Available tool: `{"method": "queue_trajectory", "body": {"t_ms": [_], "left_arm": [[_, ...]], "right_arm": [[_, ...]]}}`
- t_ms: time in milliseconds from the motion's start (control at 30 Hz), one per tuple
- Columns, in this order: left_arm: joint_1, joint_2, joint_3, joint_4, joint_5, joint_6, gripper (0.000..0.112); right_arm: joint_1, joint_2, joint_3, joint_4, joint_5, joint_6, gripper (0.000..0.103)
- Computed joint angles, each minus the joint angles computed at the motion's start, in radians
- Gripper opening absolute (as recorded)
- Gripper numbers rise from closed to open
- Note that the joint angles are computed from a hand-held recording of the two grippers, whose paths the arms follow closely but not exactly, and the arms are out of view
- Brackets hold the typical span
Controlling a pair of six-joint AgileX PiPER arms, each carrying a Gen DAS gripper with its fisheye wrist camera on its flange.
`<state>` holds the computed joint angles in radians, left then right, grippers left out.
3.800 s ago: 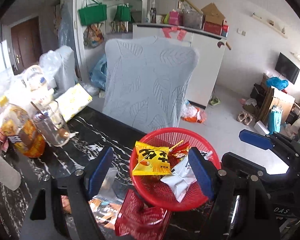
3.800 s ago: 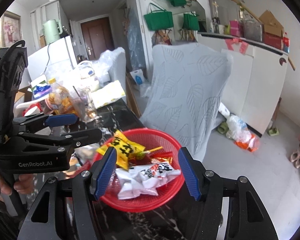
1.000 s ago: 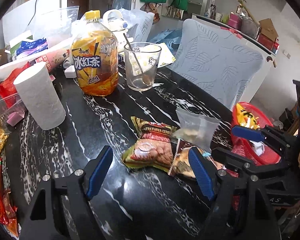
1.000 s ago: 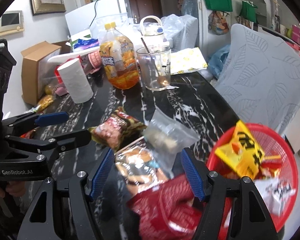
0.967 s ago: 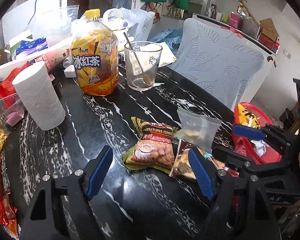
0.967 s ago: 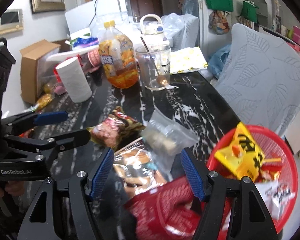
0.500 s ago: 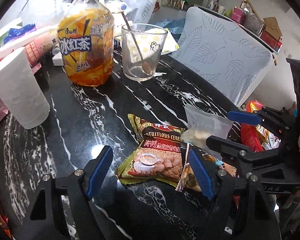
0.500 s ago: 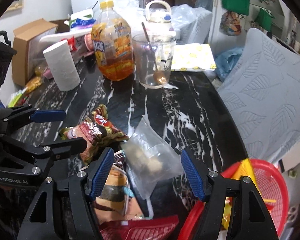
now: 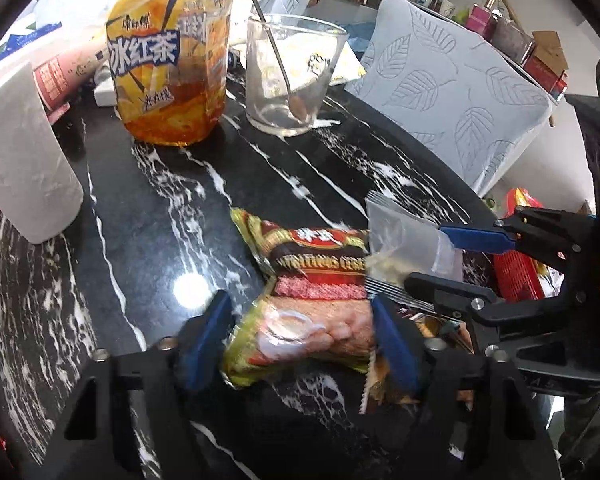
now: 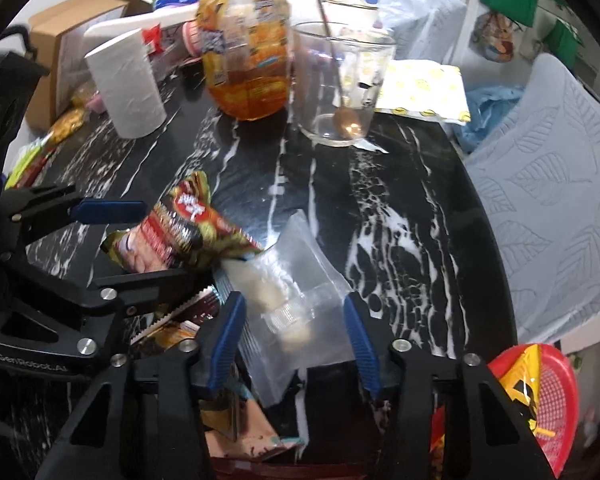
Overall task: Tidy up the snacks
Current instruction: 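Grasp the cereal packet with the left gripper while the right gripper grasps the clear bag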
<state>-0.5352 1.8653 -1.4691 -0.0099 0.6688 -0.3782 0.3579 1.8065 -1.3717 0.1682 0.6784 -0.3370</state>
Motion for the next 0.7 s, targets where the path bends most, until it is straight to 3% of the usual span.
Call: {"method": "queue_trajectory", "body": {"t_ms": [133,700], "left_arm": [[-0.009,-0.033,0.044,0.023,-0.002,-0.038,0.060],[-0.119,-0.303,0.372,0.178,0.011,-0.273,0.059]], "right_arm": [[0.010,-0.005,0.003,0.026,0.014,-0.024,0.045],[0.135,-0.174,0.223,0.070,-0.033,0.024,0.044]]}}
